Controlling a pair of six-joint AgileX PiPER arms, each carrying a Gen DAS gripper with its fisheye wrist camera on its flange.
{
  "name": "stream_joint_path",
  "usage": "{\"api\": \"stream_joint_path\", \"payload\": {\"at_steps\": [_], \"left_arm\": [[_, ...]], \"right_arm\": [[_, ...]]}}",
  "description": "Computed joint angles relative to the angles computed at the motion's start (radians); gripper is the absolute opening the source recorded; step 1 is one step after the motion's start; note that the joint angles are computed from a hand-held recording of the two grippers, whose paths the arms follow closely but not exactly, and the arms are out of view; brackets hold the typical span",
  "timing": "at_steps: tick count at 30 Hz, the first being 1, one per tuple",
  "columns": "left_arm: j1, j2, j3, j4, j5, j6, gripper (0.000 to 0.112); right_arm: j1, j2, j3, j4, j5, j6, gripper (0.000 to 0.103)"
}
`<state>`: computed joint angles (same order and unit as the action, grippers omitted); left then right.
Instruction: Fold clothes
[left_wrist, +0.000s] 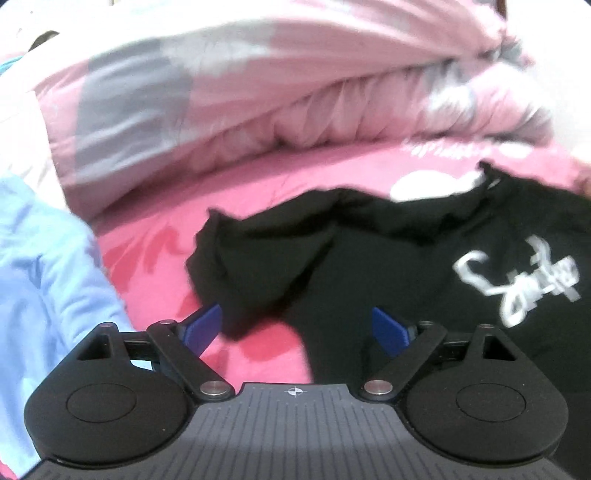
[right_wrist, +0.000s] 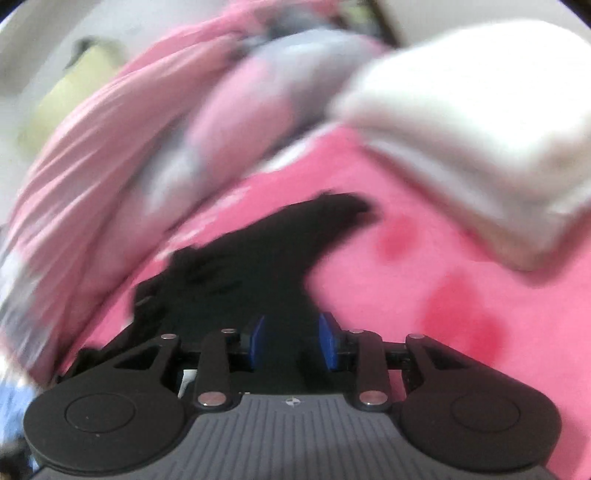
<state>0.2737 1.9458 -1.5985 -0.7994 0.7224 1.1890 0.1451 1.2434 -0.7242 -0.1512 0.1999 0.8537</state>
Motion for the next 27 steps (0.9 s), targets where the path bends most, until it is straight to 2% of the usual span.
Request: {"api": "stream_joint_path", "payload": {"at_steps": [3, 5, 7, 12, 14, 16, 17, 19, 21, 23, 27], "left_arm": [[-0.011, -0.03, 0.035, -0.035, 0.035, 0.048, 0.09], [-0.02, -0.03, 0.036, -0.056, 0.034, 0.061, 0.09], [-0.029, -0.025, 0.032, -0.078, 0.03, 0.07, 0.09], [-0.061, 0.028, -0.007, -0.147, -0.036, 0.093, 0.09], [-0.067, 0.077, -0.081, -0.128, 0.003, 0.031, 0.087], [-0.063, 0.147, -0.187, -0.13, 0.079, -0.026, 0.081], [-0.065, 0.159, -0.203, -0.153, 0.083, 0.003, 0.08], [-0.074, 0.165, -0.184, -0.245, 0.058, 0.166, 0.08], [-0.098, 0.163, -0.151, -0.295, 0.015, 0.359, 0.08], [-0.126, 0.171, -0.131, -0.319, -0.026, 0.526, 0.074], [-0.152, 0.233, -0.198, -0.277, 0.029, 0.622, 0.064]], "right_arm": [[0.097, 0.071, -0.077, 0.247, 0.005, -0.3, 0.036], [0.12, 0.125, -0.149, 0.411, 0.056, -0.496, 0.036], [0.126, 0.153, -0.205, 0.463, 0.086, -0.568, 0.036], [0.141, 0.221, -0.355, 0.246, 0.157, -0.425, 0.037], [0.148, 0.264, -0.422, 0.159, 0.189, -0.378, 0.037], [0.137, 0.322, -0.48, 0.145, 0.184, -0.393, 0.037], [0.131, 0.352, -0.511, 0.138, 0.182, -0.401, 0.037], [0.125, 0.411, -0.574, 0.099, 0.181, -0.389, 0.037], [0.132, 0.477, -0.652, -0.033, 0.199, -0.4, 0.037], [0.117, 0.538, -0.719, -0.029, 0.211, -0.517, 0.037], [0.05, 0.669, -0.887, 0.19, 0.276, -0.912, 0.041]]}}
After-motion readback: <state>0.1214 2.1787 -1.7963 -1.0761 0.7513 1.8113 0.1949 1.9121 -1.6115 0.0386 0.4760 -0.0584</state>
